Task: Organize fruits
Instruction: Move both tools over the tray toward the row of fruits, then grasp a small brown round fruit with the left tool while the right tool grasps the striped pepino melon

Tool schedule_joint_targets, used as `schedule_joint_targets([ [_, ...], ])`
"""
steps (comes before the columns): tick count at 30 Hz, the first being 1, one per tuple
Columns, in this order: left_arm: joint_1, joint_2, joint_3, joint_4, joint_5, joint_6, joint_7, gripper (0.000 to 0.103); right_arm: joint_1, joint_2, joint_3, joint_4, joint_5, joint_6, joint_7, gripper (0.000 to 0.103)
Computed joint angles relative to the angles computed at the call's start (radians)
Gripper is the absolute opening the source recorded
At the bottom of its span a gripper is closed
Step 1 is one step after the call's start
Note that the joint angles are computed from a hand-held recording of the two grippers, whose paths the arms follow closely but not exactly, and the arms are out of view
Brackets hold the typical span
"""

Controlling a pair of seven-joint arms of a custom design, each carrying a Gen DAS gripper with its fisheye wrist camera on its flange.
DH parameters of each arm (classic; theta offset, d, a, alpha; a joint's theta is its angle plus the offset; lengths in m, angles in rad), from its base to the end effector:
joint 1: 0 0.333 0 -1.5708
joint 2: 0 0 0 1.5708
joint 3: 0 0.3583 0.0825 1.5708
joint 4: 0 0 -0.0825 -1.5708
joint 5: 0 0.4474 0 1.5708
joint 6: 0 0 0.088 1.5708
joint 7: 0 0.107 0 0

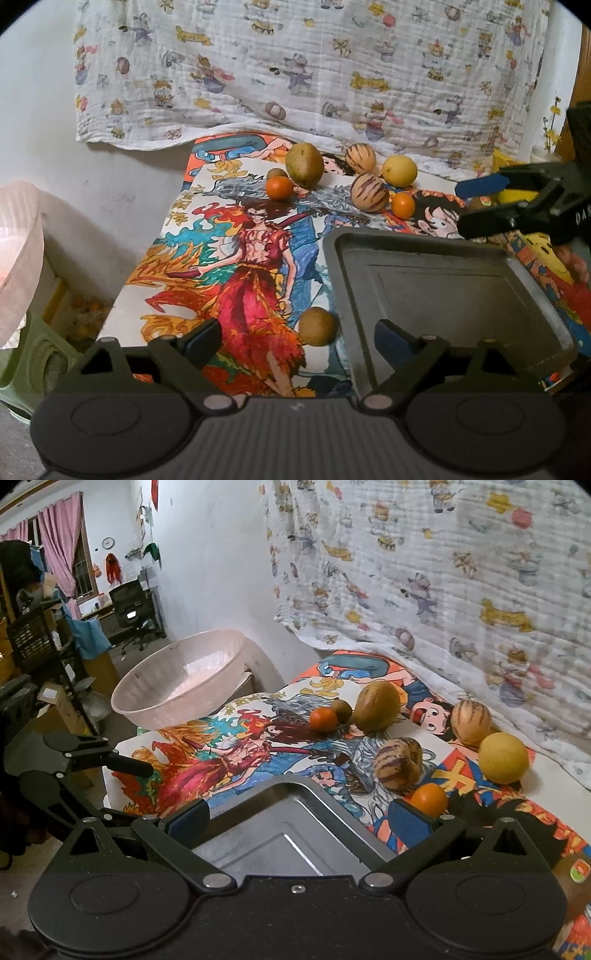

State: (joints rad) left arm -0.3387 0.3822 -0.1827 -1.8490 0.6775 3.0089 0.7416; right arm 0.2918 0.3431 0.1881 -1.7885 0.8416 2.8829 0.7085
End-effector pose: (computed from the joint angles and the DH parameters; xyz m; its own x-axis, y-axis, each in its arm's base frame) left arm 0.6278 -0.3969 0.4054 -0.3310 -0.9356 0.1230 -0.6844 0.1483 -0.7139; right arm 0.6893 0.2934 0.4414 0.5889 -0.7921 -0.1606 -0.5941 -0.2895 -0.7504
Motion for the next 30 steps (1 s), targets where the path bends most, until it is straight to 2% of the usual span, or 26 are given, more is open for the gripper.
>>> schedule_joint_targets([
  [3,0.021,0.005,-0.024,0.007,-0.014,-0.015,0.053,0.09,0.01,0.028,-0.01,0.037,-0.031,-0.011,0.01,0.102],
  [7,0.034,0.018,-0.044,0.025,-0.03,-0.046,0.14,0.083,0.028,0.07,-0.031,0.087,-0.094,-0.01,0.05,0.102],
  [16,0.019,0.044,-0.028,0.054,-0.039,-0.061,0.21,0.072,0.029,0.146,-0.042,0.181,-0.176,-0.04,0.119,0.102],
  [23,0.036,0.064,-0.039,0.058,-0.063,-0.006,0.242,0.063,0.05,0.175,-0.074,0.207,-0.246,-0.021,0.195,0.102],
  [29,0.06,0.085,-0.063,0.061,-0.096,0.031,0.265,0.051,0.066,0.211,-0.104,0.244,-0.311,-0.021,0.262,0.102],
  [30,0.067,0.091,-0.074,0.067,-0.105,0.021,0.277,0.045,0.067,0.218,-0.107,0.251,-0.32,-0.022,0.271,0.102],
])
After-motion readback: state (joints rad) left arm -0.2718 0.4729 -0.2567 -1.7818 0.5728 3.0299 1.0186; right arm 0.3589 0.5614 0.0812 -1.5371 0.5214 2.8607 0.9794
